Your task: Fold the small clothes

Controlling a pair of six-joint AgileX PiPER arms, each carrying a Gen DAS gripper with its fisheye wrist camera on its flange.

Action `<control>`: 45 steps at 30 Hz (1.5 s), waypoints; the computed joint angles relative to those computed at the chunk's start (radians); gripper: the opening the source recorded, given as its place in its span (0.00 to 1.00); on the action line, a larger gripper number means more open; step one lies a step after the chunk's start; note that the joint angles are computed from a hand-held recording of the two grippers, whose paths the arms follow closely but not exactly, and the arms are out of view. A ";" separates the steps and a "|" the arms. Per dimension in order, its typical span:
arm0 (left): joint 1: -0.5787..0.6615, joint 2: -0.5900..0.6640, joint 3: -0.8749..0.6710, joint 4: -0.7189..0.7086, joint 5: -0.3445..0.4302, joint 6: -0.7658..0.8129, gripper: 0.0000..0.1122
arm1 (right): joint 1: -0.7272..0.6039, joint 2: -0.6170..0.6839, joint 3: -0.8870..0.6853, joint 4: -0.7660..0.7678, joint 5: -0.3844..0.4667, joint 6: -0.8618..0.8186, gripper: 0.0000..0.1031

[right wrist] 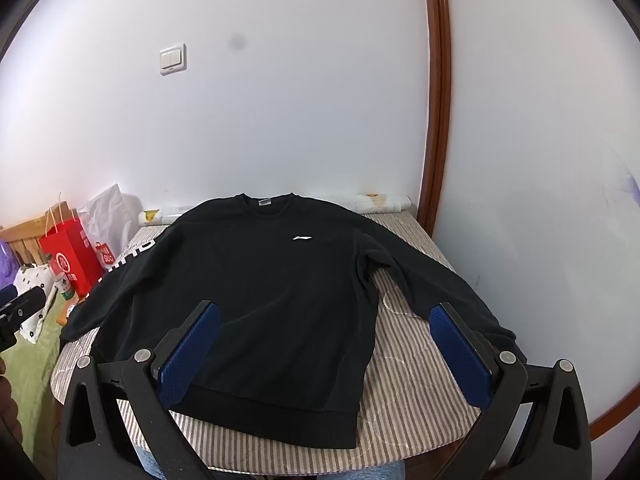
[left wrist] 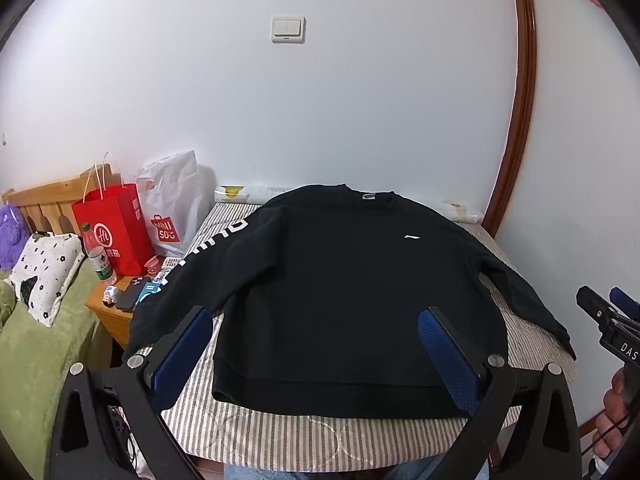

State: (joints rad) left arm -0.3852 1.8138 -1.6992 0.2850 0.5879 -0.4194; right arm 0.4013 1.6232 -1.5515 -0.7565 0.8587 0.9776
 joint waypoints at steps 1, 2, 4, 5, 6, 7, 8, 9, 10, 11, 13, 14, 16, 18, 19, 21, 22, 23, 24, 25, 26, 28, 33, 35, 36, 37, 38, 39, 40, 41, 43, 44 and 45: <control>0.002 0.001 -0.002 -0.004 0.001 0.004 0.92 | -0.005 0.000 -0.002 0.005 -0.001 -0.007 1.00; 0.001 0.000 0.000 -0.003 -0.001 0.002 0.92 | 0.001 -0.003 0.001 0.001 0.002 -0.002 1.00; 0.002 -0.001 0.003 -0.005 -0.003 0.004 0.92 | 0.001 -0.004 0.000 0.002 0.003 -0.003 1.00; 0.001 -0.002 0.005 -0.003 -0.004 0.003 0.92 | 0.001 -0.006 -0.004 0.006 0.007 -0.008 1.00; 0.002 -0.002 0.006 -0.002 -0.006 0.002 0.92 | 0.002 -0.005 -0.006 0.007 0.009 -0.009 1.00; 0.003 -0.002 0.004 -0.006 -0.005 0.005 0.92 | 0.003 -0.005 -0.004 0.004 0.008 -0.007 1.00; 0.005 0.000 -0.002 -0.012 -0.001 0.012 0.92 | 0.005 -0.005 0.006 -0.005 0.001 0.005 1.00; 0.005 0.002 -0.007 -0.013 0.003 0.011 0.92 | 0.005 -0.004 0.005 -0.005 0.001 0.007 1.00; 0.004 0.002 -0.006 -0.012 0.002 0.009 0.92 | 0.004 -0.010 0.013 -0.005 -0.002 0.008 1.00; 0.003 0.002 -0.004 -0.011 0.001 0.007 0.92 | 0.007 -0.009 0.010 -0.006 0.001 0.010 1.00; 0.002 0.002 -0.004 -0.005 0.001 0.002 0.92 | 0.026 -0.004 -0.012 -0.010 0.026 0.012 1.00; 0.003 0.002 -0.004 -0.007 0.001 0.006 0.92 | 0.023 -0.006 -0.007 -0.009 0.021 0.013 1.00; 0.002 0.001 -0.003 -0.004 0.000 0.002 0.92 | 0.023 -0.006 -0.009 -0.008 0.021 0.013 1.00; 0.004 0.002 -0.006 -0.011 0.002 0.009 0.92 | 0.025 -0.004 -0.014 -0.006 0.025 0.013 1.00; 0.005 0.003 -0.008 -0.011 0.004 0.009 0.92 | 0.024 -0.003 -0.020 -0.001 0.027 0.007 1.00; 0.004 0.002 -0.008 -0.011 0.003 0.009 0.92 | 0.022 0.000 -0.027 0.005 0.029 0.001 1.00; 0.003 0.002 -0.008 -0.010 0.004 0.009 0.92 | 0.020 -0.002 -0.024 0.006 0.026 0.001 1.00; 0.003 0.002 -0.010 -0.009 0.005 0.008 0.92 | 0.018 -0.002 -0.028 0.010 0.028 -0.004 1.00; 0.003 0.003 -0.010 -0.008 0.006 0.006 0.92 | 0.018 0.001 -0.034 0.013 0.031 -0.006 1.00; 0.003 0.003 -0.011 -0.009 0.007 0.007 0.92 | 0.019 -0.001 -0.031 0.010 0.029 -0.004 1.00; 0.004 0.002 -0.011 -0.011 0.006 0.009 0.92 | 0.020 -0.001 -0.030 0.009 0.028 -0.003 1.00; 0.004 0.002 -0.011 -0.010 0.006 0.009 0.92 | 0.022 -0.001 -0.030 0.005 0.029 0.002 1.00; 0.005 0.003 -0.019 -0.019 0.011 0.019 0.92 | 0.023 -0.002 -0.026 0.004 0.027 0.004 1.00; 0.004 0.004 -0.021 -0.019 0.013 0.019 0.92 | 0.022 -0.003 -0.025 0.005 0.026 0.003 1.00; 0.003 0.005 -0.026 -0.020 0.016 0.022 0.92 | 0.023 -0.003 -0.026 0.005 0.027 0.005 1.00; 0.002 0.006 -0.033 -0.021 0.021 0.024 0.92 | 0.023 -0.003 -0.025 0.004 0.027 0.006 1.00; 0.001 0.008 -0.045 -0.024 0.031 0.029 0.92 | 0.022 -0.006 -0.019 0.003 0.023 0.008 1.00; 0.000 0.010 -0.048 -0.024 0.033 0.029 0.92 | 0.023 -0.005 -0.022 0.003 0.026 0.007 1.00; -0.001 0.010 -0.050 -0.024 0.035 0.029 0.92 | 0.022 -0.006 -0.019 0.003 0.023 0.008 1.00; -0.001 0.010 -0.051 -0.024 0.035 0.029 0.92 | 0.021 -0.008 -0.014 0.002 0.020 0.010 1.00; -0.003 0.011 -0.051 -0.020 0.035 0.025 0.92 | 0.022 -0.006 -0.018 0.002 0.022 0.010 1.00; -0.003 0.009 -0.047 -0.019 0.033 0.023 0.92 | 0.022 -0.006 -0.019 0.003 0.024 0.009 1.00; -0.003 0.009 -0.049 -0.019 0.034 0.023 0.92 | 0.021 -0.007 -0.018 0.004 0.022 0.008 1.00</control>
